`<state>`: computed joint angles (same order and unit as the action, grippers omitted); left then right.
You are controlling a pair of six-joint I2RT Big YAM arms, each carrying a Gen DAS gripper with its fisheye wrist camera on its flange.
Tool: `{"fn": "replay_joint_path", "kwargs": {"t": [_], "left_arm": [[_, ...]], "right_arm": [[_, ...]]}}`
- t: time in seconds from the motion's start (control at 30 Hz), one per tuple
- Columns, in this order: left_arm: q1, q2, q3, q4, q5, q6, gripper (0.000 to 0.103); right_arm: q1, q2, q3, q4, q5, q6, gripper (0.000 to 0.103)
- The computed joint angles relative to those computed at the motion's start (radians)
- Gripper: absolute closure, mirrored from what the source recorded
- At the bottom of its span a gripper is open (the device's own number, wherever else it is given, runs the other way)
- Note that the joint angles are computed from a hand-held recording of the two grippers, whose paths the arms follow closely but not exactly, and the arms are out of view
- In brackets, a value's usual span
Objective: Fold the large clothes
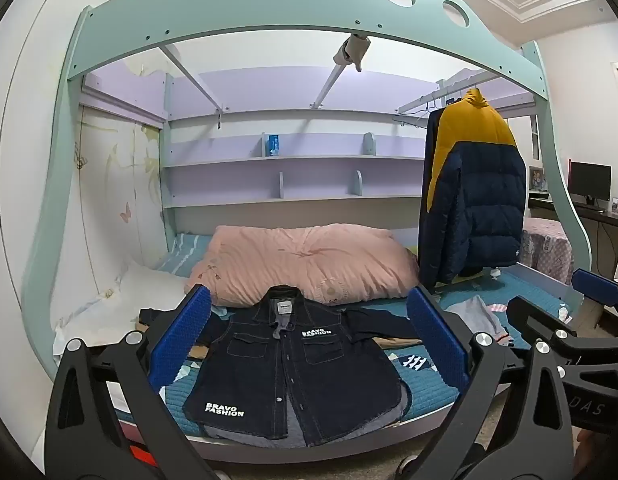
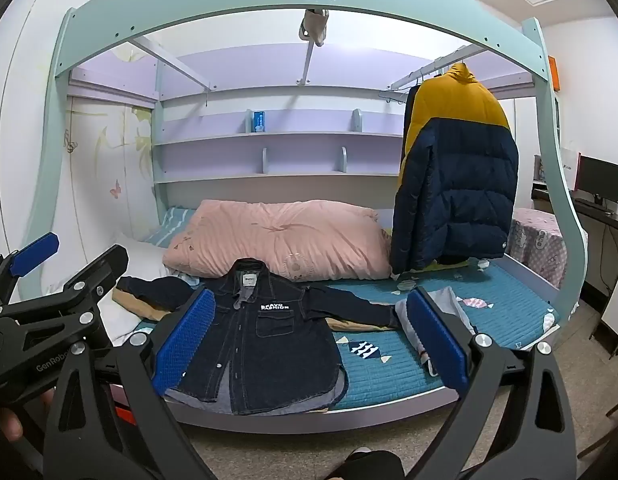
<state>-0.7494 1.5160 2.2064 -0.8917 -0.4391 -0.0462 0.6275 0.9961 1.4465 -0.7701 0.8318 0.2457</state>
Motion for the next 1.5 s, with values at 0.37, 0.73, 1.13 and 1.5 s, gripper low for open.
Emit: {"fn": "replay_joint_path", "kwargs": {"t": [0.37, 0.73, 1.13, 1.5], "left_arm": [[-0.006, 0.005, 0.009, -0.009, -0.004, -0.002, 0.005], [-0.004, 0.002, 0.003, -0.006, -0.005, 0.002, 0.005], [-0.003, 0.002, 0.003, -0.006, -0.004, 0.002, 0.005], [-0.004, 0.003, 0.005, -0.007, -0.004, 0.003, 0.005]], "right_arm": [[0.001, -0.007, -0.005, 0.01, 0.001, -0.007, 0.01], [-0.001, -0.007, -0.002, 0.004, 0.0, -0.003, 0.01], [-0.001, -0.01, -0.005, 0.002, -0.001, -0.002, 0.01], [-0.003, -0.011, -0.008, 0.003, -0.004, -0.002, 0.01]]}}
